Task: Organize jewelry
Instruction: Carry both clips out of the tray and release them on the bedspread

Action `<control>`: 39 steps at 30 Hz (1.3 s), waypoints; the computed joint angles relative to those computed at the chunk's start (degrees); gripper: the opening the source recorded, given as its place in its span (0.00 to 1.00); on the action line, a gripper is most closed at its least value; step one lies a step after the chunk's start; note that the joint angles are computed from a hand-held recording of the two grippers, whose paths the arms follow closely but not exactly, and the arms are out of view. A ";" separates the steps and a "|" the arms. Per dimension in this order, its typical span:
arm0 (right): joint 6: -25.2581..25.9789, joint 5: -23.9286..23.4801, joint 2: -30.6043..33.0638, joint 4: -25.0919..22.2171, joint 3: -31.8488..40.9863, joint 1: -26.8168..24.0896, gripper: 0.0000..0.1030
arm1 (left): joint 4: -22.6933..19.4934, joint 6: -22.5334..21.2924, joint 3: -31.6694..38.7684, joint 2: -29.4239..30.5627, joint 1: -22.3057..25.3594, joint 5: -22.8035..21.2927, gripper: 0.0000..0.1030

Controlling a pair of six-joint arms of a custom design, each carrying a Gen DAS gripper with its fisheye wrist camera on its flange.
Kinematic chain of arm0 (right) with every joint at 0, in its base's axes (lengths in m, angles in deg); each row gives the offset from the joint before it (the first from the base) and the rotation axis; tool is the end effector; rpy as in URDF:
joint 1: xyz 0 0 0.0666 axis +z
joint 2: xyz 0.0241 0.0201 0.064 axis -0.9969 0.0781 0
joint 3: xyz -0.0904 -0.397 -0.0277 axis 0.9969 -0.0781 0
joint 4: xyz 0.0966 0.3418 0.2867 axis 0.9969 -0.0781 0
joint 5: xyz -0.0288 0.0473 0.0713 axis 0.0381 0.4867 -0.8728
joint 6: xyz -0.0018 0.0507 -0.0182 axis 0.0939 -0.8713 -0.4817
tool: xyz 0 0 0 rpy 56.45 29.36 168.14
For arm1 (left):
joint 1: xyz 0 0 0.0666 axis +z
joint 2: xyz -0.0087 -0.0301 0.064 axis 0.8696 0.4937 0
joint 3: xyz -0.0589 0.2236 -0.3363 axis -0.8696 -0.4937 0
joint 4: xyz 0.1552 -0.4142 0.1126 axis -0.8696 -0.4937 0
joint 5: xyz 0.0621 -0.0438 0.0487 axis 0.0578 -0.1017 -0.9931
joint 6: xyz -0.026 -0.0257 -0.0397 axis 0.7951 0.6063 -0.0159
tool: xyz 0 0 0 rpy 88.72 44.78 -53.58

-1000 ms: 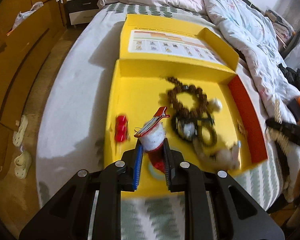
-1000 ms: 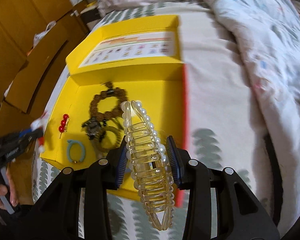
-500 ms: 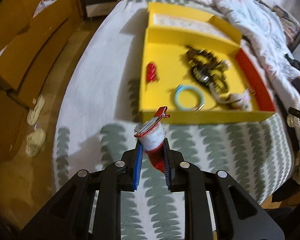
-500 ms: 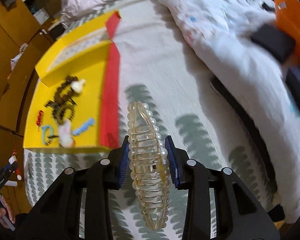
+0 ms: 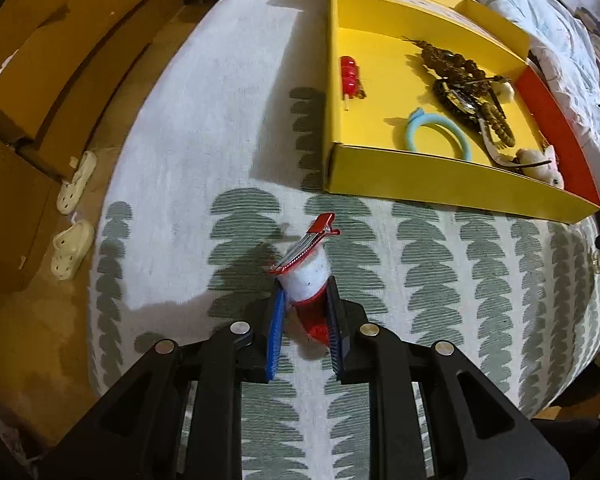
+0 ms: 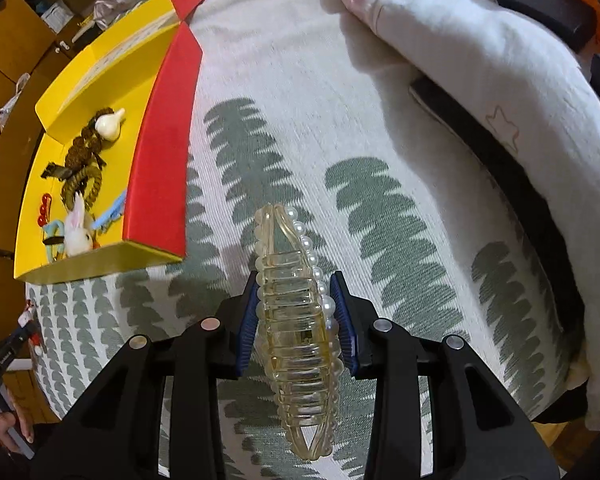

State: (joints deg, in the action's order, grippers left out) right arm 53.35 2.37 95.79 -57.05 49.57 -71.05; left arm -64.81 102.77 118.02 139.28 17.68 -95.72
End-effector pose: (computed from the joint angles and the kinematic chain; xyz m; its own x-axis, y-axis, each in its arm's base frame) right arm 0.4956 0.1318 0.3759 -0.9604 -0.1088 -0.2564 -0.1513 0.9767 0.1523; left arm 0.3283 -0.2926 0.3711 -0.8796 -0.3793 -0.2873 -0.3766 0.9240 -0.0666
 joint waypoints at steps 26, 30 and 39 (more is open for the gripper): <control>-0.36 3.96 -1.98 0.54 0.49 2.16 0.43 | 0.08 -1.94 2.88 1.37 -2.03 -3.33 0.54; -0.57 5.86 -1.86 0.05 0.87 2.53 0.50 | -0.09 -1.74 2.86 1.58 -1.82 -3.02 0.57; -0.87 5.81 -5.48 1.90 0.80 3.23 0.56 | -0.05 -0.93 4.26 0.26 -3.36 -7.45 0.68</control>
State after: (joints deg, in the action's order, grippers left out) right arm 52.49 8.19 90.30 -55.15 50.37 -67.83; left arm -64.86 101.84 122.28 139.54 14.31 -103.17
